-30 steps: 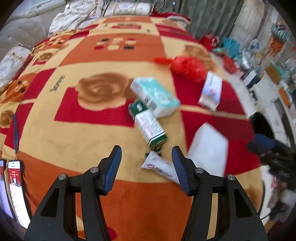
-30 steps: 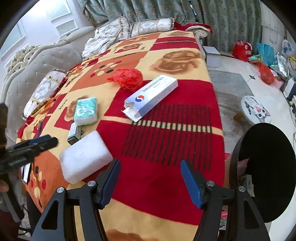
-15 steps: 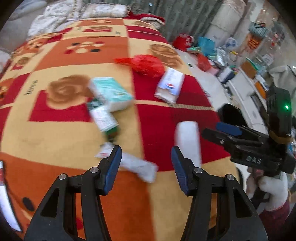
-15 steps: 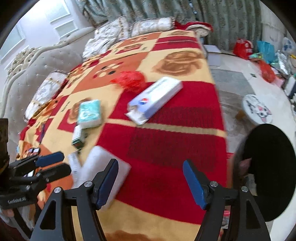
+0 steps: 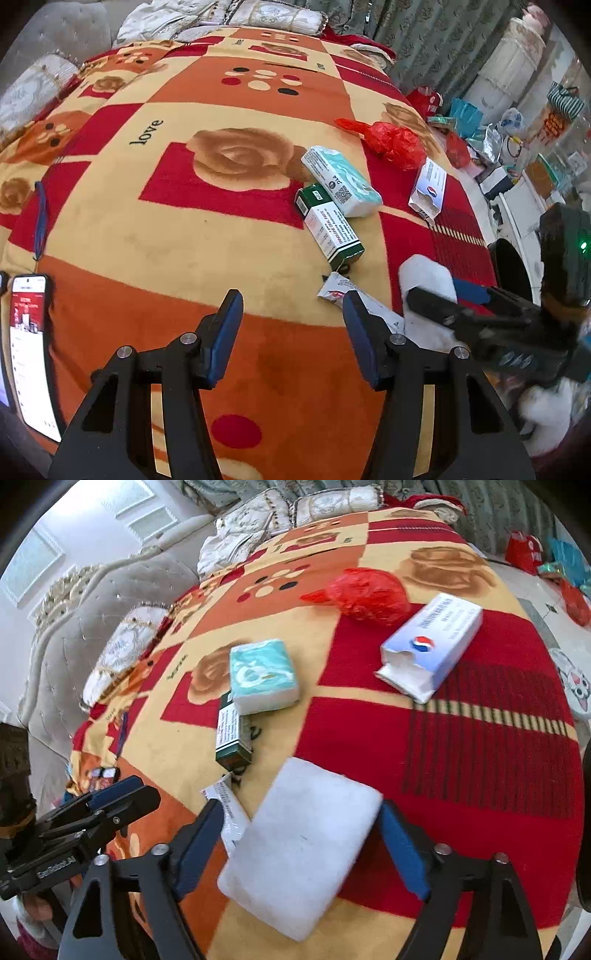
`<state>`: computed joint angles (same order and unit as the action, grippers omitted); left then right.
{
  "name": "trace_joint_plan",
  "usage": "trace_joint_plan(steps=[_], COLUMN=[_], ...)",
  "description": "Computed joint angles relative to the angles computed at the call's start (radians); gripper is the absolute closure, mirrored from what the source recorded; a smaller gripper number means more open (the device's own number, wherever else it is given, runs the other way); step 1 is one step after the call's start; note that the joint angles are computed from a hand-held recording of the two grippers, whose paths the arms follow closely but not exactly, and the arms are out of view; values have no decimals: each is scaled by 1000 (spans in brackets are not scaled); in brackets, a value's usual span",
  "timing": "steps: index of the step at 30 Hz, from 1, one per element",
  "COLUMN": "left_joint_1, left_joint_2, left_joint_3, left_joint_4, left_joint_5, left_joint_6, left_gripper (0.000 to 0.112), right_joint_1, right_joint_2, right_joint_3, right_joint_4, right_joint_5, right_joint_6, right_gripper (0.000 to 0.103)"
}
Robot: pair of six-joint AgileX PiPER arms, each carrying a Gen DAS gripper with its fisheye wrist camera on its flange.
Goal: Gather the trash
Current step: 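Grasp the white-red sachet with the left gripper while the right grasps the white pad, then carry the sachet and the white pad over the black bin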
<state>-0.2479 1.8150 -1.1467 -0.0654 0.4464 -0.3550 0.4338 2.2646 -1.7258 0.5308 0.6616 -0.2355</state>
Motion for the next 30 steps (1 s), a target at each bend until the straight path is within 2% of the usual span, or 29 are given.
trace_joint_plan(steps=[2, 4, 6, 9, 11, 13, 16, 20, 22, 25, 27, 28, 30], left_joint_1=[-8, -20, -29, -46, -70, -92, -138, -143, -130, -112, -116, -122, -134], left_joint_2=[8, 22, 44, 84, 120, 167, 193, 192, 183, 164, 137, 123, 108], left_joint_3=[-8, -20, -35, -65, -94, -138, -161, -149, -131, -117, -102, -95, -100], left_joint_4=[-14, -19, -54, -119, -125, -121, 31, 73, 19, -45, -61, -73, -74], left_joint_5=[-1, 4, 7, 6, 3, 15, -15, -43, -57, -53, -58, -59, -54], left_joint_6=[-1, -14, -2, 25, 11, -19, -171, -189, -129, -66, -40, -21, -3], left_gripper=[58, 57, 57, 57, 57, 58, 58, 73, 74, 85, 94, 93, 95], right_joint_1=[20, 2, -28, -62, -86, -92, -97, -95, -90, -83, -94, -100, -112], right_joint_2=[17, -10, -58, -140, -168, -179, -174, -145, -141, -163, -181, -189, -207], right_joint_3=[-30, 21, 94, 190, 222, 236, 253, 262, 278, 332, 363, 374, 388], right_joint_4=[-82, -41, 30, -8, -6, -72, -151, -211, -214, -203, -120, -73, -26], right_joint_5=[18, -18, -64, -135, -142, -142, -139, -140, -155, -213, -236, -243, -249], right_joint_6=[44, -5, -99, -120, -142, -114, -74, -13, -9, -27, -113, -156, -204], right_gripper=[20, 31, 32, 33, 33, 33, 33, 28, 27, 25, 28, 37, 37])
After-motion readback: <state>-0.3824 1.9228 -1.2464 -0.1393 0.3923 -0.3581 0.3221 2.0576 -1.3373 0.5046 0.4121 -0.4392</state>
